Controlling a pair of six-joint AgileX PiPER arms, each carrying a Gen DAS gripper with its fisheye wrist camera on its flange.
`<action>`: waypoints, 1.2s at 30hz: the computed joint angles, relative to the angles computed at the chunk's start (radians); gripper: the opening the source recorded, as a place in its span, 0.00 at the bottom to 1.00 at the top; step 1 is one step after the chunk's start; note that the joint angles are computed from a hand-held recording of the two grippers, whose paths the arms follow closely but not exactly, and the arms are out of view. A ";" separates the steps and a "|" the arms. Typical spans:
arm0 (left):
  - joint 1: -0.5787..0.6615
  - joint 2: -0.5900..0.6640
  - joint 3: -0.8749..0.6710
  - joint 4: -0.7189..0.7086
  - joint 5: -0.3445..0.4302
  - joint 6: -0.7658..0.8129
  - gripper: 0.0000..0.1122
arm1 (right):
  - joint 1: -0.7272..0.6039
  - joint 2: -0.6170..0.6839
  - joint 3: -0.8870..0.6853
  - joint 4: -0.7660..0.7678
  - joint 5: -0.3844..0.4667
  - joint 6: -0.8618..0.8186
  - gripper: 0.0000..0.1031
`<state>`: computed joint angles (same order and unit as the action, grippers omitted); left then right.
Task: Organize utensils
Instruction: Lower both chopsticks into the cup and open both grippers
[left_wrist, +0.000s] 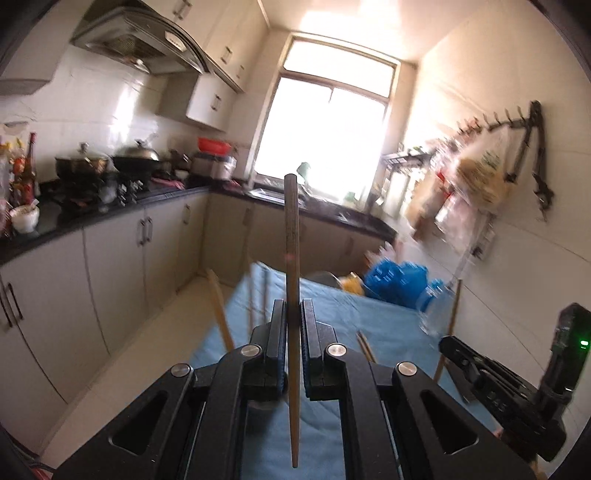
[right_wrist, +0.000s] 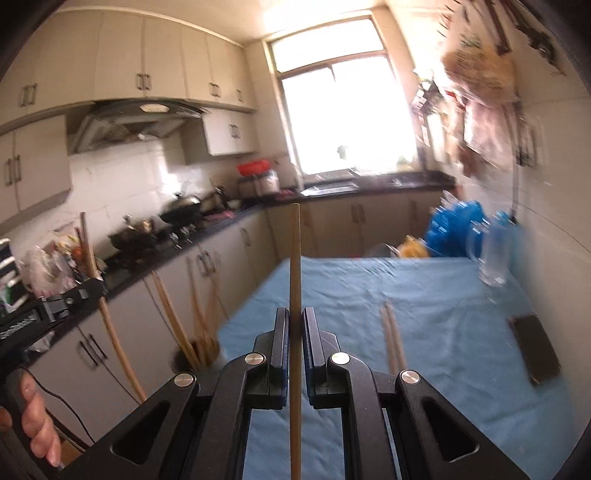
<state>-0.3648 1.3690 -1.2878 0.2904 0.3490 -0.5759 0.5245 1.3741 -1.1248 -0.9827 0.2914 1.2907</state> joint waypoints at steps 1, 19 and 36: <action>0.018 0.018 -0.025 0.005 -0.003 -0.002 0.06 | 0.003 0.024 -0.030 -0.013 -0.021 0.013 0.08; 0.131 0.343 -0.321 -0.217 -0.023 0.242 0.06 | 0.042 0.548 -0.648 0.127 -0.039 -0.099 0.08; 0.112 0.345 -0.264 -0.095 0.025 0.115 0.07 | 0.024 0.508 -0.541 0.307 -0.047 -0.258 0.22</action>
